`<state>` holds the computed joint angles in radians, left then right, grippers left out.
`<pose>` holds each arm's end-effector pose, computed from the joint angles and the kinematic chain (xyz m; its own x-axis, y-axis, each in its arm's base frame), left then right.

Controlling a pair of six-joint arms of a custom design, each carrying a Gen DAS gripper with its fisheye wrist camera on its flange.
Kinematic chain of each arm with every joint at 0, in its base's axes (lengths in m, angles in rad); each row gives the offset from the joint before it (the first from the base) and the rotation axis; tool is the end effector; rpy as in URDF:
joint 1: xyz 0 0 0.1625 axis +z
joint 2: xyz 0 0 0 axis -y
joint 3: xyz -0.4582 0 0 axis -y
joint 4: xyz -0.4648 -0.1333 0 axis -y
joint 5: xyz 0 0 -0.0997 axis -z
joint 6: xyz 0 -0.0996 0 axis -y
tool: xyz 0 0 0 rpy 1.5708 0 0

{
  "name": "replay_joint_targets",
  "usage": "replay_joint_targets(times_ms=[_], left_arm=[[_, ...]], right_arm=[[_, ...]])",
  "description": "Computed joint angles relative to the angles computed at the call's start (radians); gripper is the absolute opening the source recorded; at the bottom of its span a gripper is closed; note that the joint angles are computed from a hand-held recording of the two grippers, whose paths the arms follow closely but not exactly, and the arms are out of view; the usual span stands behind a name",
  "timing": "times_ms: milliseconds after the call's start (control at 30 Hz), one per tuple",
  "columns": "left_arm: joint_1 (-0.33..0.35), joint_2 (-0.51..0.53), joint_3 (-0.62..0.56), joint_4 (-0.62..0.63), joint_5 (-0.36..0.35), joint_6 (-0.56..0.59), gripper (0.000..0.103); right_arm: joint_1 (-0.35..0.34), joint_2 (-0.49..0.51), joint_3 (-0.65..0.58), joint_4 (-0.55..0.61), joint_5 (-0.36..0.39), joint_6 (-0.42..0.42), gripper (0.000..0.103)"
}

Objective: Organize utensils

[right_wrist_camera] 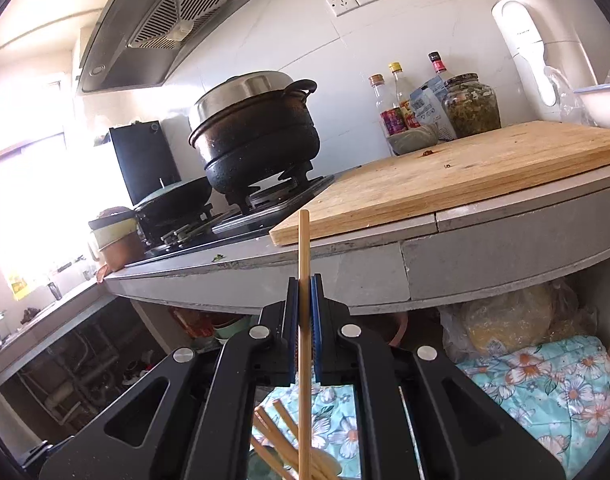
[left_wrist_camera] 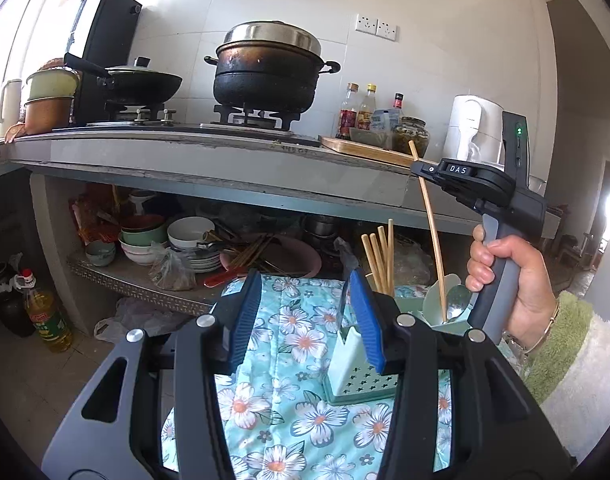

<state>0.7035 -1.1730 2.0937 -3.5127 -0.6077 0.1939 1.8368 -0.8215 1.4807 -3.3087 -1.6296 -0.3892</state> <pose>-0.2875 -0.5259 0.2702 -0.8095 0.0480 -0.5851 0.5649 0.3349 -0.7541 0.3370 -0.7521 0.2542 -0.8566 -0.3695 0.3601 -0.4855 0.3411 -0.8049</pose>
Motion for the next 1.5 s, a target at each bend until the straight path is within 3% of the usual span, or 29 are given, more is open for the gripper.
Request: replay_joint_targets(times_ms=[133, 567, 867, 933, 1000, 1267, 1433, 1500], left_arm=[[0.001, -0.013, 0.011, -0.017, 0.012, 0.004, 0.044], [0.005, -0.022, 0.018, -0.012, 0.027, -0.008, 0.044], [0.013, -0.031, 0.027, 0.021, 0.005, -0.049, 0.044], [0.013, -0.033, 0.032, 0.034, -0.004, -0.065, 0.045], [0.013, -0.037, 0.039, 0.051, -0.013, -0.084, 0.048], [-0.012, -0.07, 0.093, 0.11, -0.024, -0.162, 0.054], [-0.043, -0.12, 0.157, 0.233, -0.009, -0.301, 0.066], [-0.06, -0.147, 0.184, 0.333, 0.0, -0.389, 0.075]], right_arm=[[0.006, 0.046, -0.044, -0.031, -0.067, -0.054, 0.006], [0.014, 0.118, -0.081, -0.095, -0.184, -0.247, 0.006], [0.009, 0.027, 0.067, -0.14, -0.188, -0.263, 0.008], [0.008, -0.003, 0.117, -0.153, -0.193, -0.28, 0.014], [0.006, -0.036, 0.175, -0.191, -0.195, -0.298, 0.034], [-0.002, -0.217, 0.436, -0.263, -0.145, -0.27, 0.05], [-0.003, -0.352, 0.605, -0.223, -0.153, -0.192, 0.066], [0.005, -0.399, 0.662, -0.178, -0.198, -0.165, 0.072]])
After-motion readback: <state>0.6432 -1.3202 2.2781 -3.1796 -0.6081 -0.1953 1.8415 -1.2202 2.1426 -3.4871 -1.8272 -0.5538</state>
